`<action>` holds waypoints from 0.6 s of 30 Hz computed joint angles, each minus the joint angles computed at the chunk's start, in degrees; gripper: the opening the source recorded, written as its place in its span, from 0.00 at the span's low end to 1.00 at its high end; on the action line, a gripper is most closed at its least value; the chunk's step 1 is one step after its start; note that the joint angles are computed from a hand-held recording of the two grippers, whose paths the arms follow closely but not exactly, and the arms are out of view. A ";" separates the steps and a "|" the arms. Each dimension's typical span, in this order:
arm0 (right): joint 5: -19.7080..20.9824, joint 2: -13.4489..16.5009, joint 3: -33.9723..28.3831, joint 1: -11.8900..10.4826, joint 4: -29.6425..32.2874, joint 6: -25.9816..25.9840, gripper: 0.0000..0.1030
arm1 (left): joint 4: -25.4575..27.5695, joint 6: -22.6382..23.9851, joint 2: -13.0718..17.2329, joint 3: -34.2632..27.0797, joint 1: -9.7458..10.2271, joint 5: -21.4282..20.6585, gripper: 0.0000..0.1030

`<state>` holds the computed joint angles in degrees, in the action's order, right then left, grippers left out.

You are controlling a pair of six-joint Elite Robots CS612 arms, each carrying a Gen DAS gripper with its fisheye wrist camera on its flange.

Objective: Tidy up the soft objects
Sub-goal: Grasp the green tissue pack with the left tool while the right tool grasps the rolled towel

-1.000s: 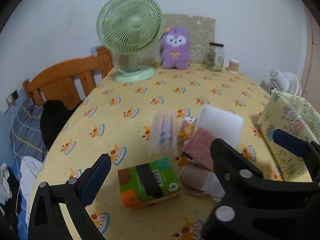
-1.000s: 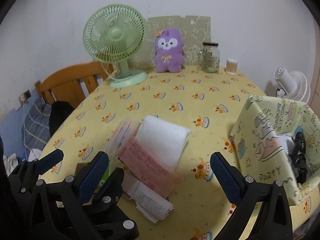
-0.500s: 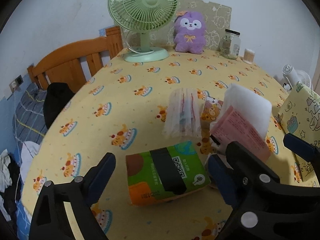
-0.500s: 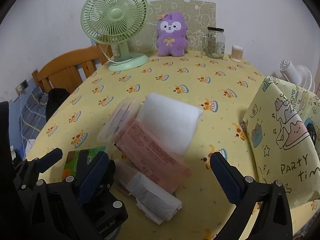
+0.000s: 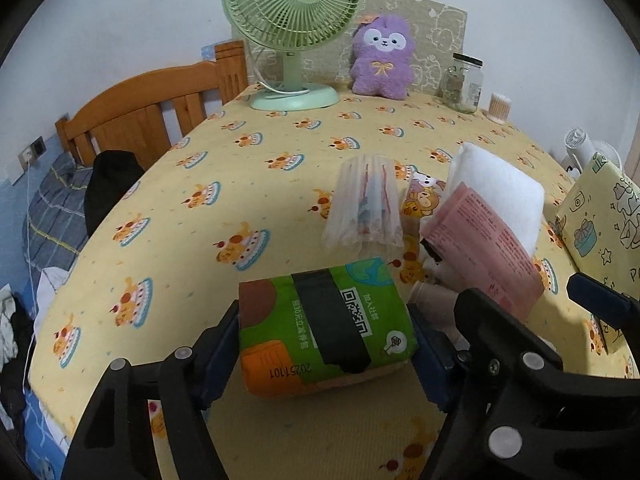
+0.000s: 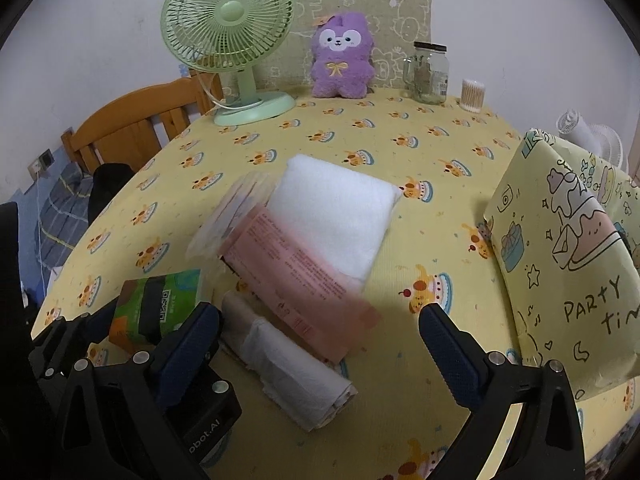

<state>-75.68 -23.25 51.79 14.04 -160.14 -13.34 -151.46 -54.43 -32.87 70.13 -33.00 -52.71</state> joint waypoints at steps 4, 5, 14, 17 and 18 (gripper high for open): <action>2.03 -0.86 1.65 -0.12 -0.81 -1.35 0.90 | 1.26 -1.89 -0.87 1.21 -0.42 1.12 0.75; 2.42 -1.13 2.27 -0.17 -1.15 -1.37 0.89 | 1.32 -2.15 -1.08 1.59 -0.56 1.29 0.75; 1.71 -1.79 4.48 -0.27 -1.31 0.05 0.77 | -2.44 2.14 -0.77 2.25 -1.25 -0.51 0.75; 1.66 -1.87 4.79 -0.34 -1.65 0.02 0.75 | -2.86 2.36 -0.72 2.30 -1.33 -0.66 0.75; 1.72 -1.93 4.91 -0.35 -1.71 -0.14 0.74 | -2.96 2.35 -0.71 2.31 -1.33 -0.71 0.75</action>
<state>-73.96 -25.18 56.70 13.69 -161.85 -13.48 -154.41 -52.08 -33.58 72.44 -34.33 -53.42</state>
